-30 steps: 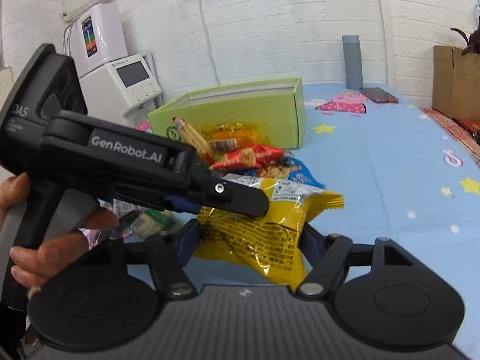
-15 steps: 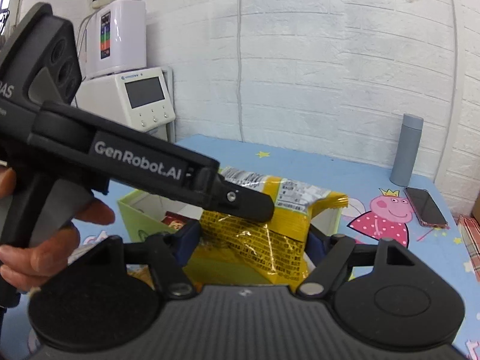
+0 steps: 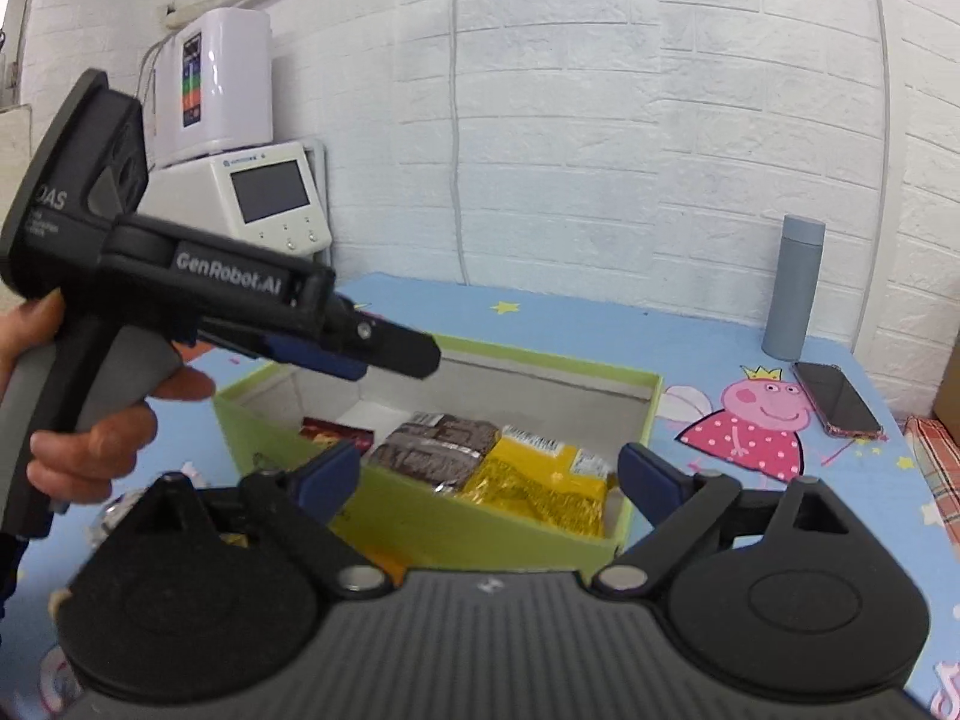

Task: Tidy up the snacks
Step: 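Move the left gripper over the clear red-zip bag of dates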

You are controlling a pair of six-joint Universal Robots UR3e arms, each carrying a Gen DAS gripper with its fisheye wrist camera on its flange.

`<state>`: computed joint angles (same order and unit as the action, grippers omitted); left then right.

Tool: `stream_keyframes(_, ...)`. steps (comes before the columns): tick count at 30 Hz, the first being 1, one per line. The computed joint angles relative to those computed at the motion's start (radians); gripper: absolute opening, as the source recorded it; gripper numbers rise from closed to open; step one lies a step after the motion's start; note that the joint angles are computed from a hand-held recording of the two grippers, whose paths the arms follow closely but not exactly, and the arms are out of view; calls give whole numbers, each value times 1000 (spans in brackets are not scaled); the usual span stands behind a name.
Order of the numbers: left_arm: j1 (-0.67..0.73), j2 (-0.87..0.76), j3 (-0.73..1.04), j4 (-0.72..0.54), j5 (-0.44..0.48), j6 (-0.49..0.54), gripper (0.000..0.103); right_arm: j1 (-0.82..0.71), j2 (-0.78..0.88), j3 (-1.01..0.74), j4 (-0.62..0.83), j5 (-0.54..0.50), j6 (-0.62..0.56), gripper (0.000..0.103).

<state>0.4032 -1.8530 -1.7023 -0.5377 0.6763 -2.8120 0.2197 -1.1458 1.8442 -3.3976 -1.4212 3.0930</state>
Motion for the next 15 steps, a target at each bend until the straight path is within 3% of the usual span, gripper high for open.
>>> stream_keyframes(4, 136, 285, -285, -137, -88, 202, 68, 66, -120, 254, -115, -4, 54, 93)
stream_keyframes(9, 402, 694, -500, -709, -135, 659, 69, 206, -132, 431, -230, -54, 169, 93)
stream_keyframes(13, 701, 944, -539, -1265, -75, 1042, 69, 330, -67, 422, -272, -86, 246, 93)
stream_keyframes(15, 848, 1002, -542, -1461, -15, 1184, 69, 372, -28, 392, -289, -68, 261, 93)
